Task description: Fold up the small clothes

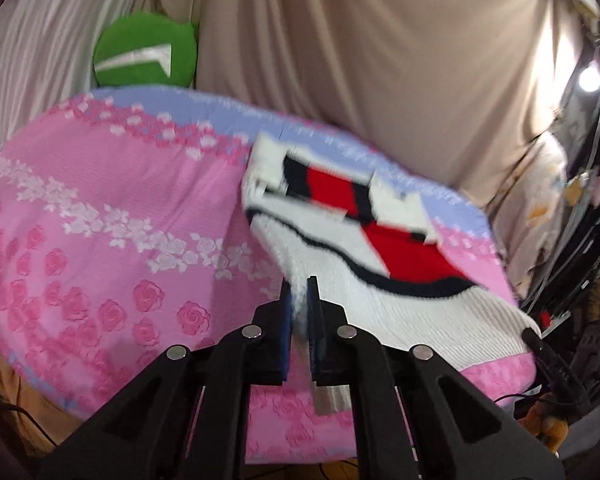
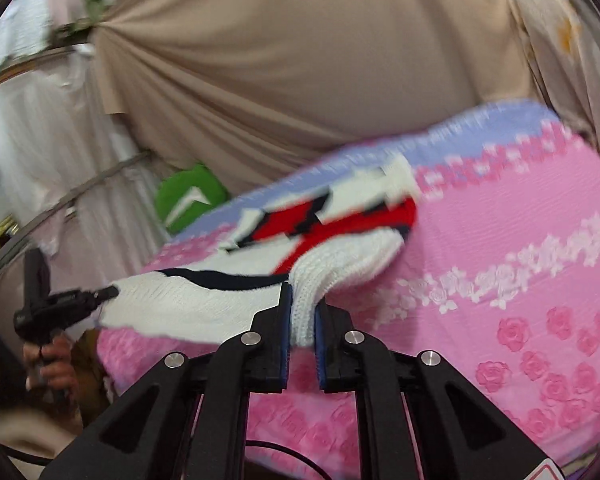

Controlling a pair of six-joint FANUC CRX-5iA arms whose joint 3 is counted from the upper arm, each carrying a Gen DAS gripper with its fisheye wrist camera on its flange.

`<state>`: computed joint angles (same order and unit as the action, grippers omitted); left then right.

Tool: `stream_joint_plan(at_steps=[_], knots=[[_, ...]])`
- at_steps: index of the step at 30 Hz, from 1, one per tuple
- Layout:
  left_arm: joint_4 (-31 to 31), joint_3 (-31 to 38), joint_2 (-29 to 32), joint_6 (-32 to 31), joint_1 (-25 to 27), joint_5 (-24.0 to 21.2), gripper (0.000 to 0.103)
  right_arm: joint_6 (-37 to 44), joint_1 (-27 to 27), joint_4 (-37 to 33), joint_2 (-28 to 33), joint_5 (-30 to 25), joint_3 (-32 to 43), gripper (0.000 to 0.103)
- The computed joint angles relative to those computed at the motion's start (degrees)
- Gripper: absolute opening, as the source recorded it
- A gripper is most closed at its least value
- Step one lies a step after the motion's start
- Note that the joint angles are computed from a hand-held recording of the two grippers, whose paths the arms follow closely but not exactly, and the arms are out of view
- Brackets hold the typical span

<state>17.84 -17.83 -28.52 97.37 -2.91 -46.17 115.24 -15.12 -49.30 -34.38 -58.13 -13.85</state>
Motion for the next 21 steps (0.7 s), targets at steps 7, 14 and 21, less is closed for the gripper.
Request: stream_joint_plan(at_steps=[7, 14, 21], knots=[[2.00, -2.65, -9.90, -1.96, 2.22, 6.24, 0.006, 18.73, -26.53, -26.13, -5.84, -18.52, 3.32, 0.009], [-1.06, 7.10, 4.29, -0.28, -0.11, 8.08, 0.006, 12.18, -16.90, -26.23, 6.95, -6.00, 8.57, 0.009], [-23.30, 32.55, 33.28, 15.12, -7.24, -6.65, 0.007, -11.26, 3.75, -0.97, 27.83, 10.51, 17.32, 0.010]])
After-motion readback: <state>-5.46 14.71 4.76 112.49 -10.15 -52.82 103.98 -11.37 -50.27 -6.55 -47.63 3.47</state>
